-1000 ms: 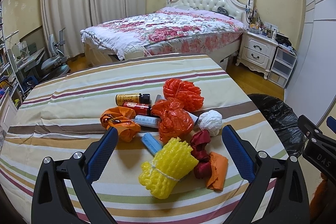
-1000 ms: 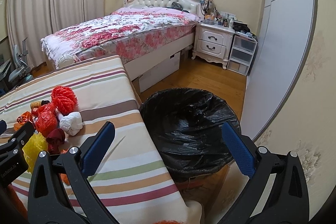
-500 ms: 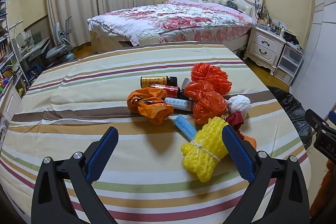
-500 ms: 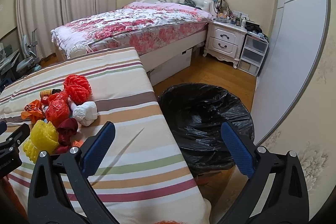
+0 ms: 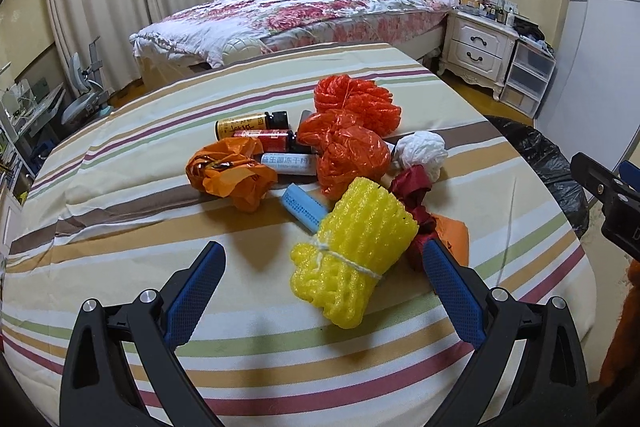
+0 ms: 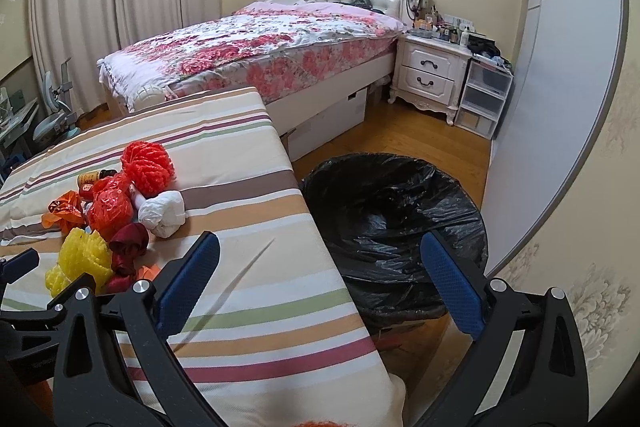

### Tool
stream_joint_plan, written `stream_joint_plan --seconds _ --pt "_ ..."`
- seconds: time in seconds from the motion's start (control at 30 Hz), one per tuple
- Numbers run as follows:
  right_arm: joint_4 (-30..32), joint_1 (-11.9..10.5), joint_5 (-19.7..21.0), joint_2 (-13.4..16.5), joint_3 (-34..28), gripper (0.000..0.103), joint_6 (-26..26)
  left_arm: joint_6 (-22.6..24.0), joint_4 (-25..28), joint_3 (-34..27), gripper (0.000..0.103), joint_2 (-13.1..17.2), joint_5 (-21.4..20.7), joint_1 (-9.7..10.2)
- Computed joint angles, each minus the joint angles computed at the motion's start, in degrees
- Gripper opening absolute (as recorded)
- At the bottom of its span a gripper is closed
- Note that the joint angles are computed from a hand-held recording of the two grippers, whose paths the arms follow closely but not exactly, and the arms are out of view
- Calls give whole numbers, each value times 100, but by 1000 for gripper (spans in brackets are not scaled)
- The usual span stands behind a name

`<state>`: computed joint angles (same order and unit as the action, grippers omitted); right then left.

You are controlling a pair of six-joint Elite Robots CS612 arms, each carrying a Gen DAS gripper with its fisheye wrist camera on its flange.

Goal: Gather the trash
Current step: 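Reach the left tool to the yellow foam net bundle and close on it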

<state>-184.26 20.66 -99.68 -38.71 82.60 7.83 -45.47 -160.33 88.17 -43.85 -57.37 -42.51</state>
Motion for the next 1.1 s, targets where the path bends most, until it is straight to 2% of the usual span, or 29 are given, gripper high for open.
stream_joint_plan --seconds 0.03,0.07,0.1,0.17,0.23,0.3,0.53,0.83,0.93,1.1 --pt "10 1 6 4 -8 98 1 -26 -6 -1 95 10 -35 1" --pt "14 0 13 5 -7 98 4 -37 -21 11 90 6 -88 12" --pt "15 0 19 8 -8 98 6 -10 -128 33 74 7 -207 32" --pt "27 4 22 15 -15 98 7 48 -325 54 63 24 -590 95" --pt "40 6 31 22 -21 98 4 15 -278 56 60 22 -751 121" --pt "56 15 20 33 -35 98 -1 56 -323 86 57 6 -726 107" --pt "50 35 15 56 -55 98 -24 245 -692 263 54 -89 -405 18" --pt "101 90 122 77 -112 97 -157 -66 -920 546 54 -272 60 23" --pt "151 122 212 91 -165 86 -254 -140 -1024 637 54 -313 128 53" --pt "325 155 607 105 -280 83 -340 -302 -1000 787 54 -396 460 66"
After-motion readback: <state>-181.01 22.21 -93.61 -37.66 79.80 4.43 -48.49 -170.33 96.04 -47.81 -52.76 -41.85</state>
